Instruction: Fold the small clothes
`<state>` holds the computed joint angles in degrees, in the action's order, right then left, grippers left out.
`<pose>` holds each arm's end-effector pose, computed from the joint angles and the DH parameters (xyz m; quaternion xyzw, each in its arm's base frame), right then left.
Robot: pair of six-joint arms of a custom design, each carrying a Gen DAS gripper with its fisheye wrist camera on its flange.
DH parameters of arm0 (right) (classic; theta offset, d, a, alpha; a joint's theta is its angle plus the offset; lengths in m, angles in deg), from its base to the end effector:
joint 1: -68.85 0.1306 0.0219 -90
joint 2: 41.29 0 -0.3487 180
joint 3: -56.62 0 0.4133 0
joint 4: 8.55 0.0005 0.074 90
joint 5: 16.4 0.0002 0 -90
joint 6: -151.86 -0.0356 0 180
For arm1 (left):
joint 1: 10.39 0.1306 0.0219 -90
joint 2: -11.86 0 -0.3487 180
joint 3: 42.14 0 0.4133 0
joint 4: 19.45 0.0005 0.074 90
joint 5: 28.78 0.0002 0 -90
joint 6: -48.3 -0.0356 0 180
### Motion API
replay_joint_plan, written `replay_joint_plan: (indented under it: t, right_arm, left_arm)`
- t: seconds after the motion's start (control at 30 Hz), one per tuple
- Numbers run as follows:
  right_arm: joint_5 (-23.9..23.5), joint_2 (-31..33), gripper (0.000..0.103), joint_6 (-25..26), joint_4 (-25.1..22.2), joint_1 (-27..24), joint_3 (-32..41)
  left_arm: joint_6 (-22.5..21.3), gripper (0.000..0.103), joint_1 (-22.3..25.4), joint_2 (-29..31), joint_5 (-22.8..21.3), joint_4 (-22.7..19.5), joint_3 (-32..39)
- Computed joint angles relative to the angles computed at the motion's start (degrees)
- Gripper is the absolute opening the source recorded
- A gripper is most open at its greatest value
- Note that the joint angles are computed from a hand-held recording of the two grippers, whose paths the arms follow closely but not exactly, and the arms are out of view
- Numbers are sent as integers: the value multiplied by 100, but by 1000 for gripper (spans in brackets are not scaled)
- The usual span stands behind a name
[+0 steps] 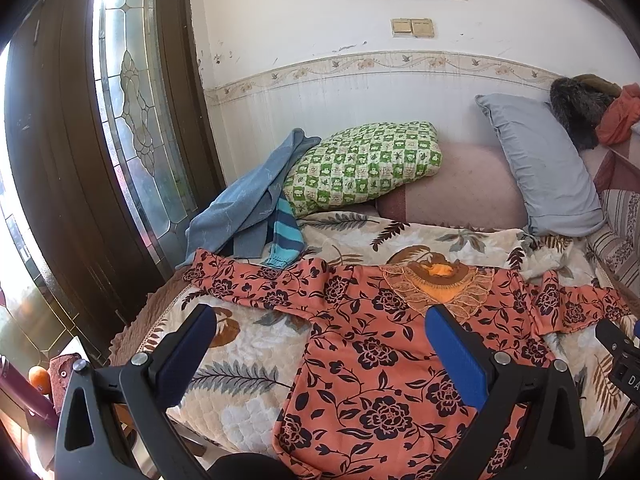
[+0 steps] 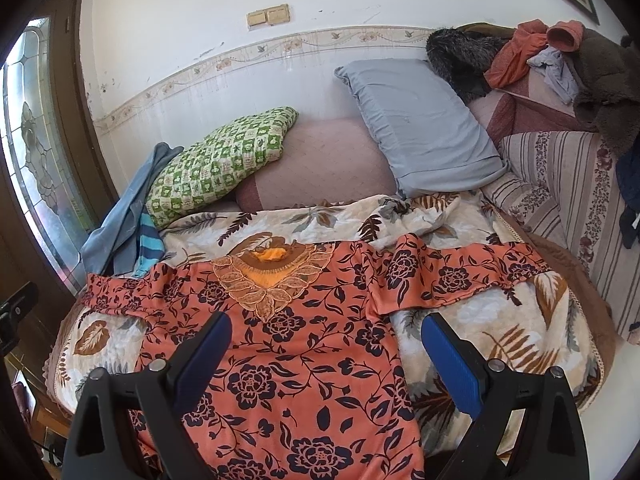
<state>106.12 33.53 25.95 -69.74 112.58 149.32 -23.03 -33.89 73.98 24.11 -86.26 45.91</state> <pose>0.3022 0.2620 0.5225 0.0506 0.8869 0.0462 0.4568 0.2907 -0.1035 0.5524 -0.0958 0.8671 0.1283 0.4718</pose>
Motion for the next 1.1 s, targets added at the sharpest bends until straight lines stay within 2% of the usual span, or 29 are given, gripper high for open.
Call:
replay_joint_plan:
  t: [0.27,0.37,0.47,0.53,0.67,0.73,0.8,0.87,0.97,1.03,1.1]
  right_arm:
    - [-323,92,97,30,117,-316,-60]
    - [-558,38,97,106,238,-641,-212]
    - [-1080,-224,97,195,513,-1314,-633]
    - [-1474,-390,97,165,624,-1973,-953]
    - [-2867,-508,96,25,994,-3706,-1562]
    - [-3673,-392,82,-43,1286,-4505,-1764]
    - [-4287,-162,80,-198,1632,-5115,-1851]
    - [-4817,147,71,-471,2046,-5558,-1871]
    - [-5340,753,64,-1064,2623,-5925,-1768]
    - [-5382,1198,53,-1294,2589,-6024,-1520]
    - [-5363,1459,48,-1522,2793,-6081,-1415]
  left_arm:
    - [-112,103,105,295,96,93,54]
    - [-175,103,203,555,460,123,109]
    - [-204,103,313,968,1060,29,153]
    - [-189,103,323,1282,1330,-116,169]
    - [-170,103,215,1802,1543,-260,167]
    - [-217,103,151,2002,1529,-266,198]
    - [-265,103,80,2199,1467,-298,268]
    - [-305,103,40,2381,1435,-338,354]
    - [-379,103,24,2602,1397,-380,463]
    - [-415,103,7,2720,1308,-403,552]
    - [-420,103,5,2810,1224,-394,646]
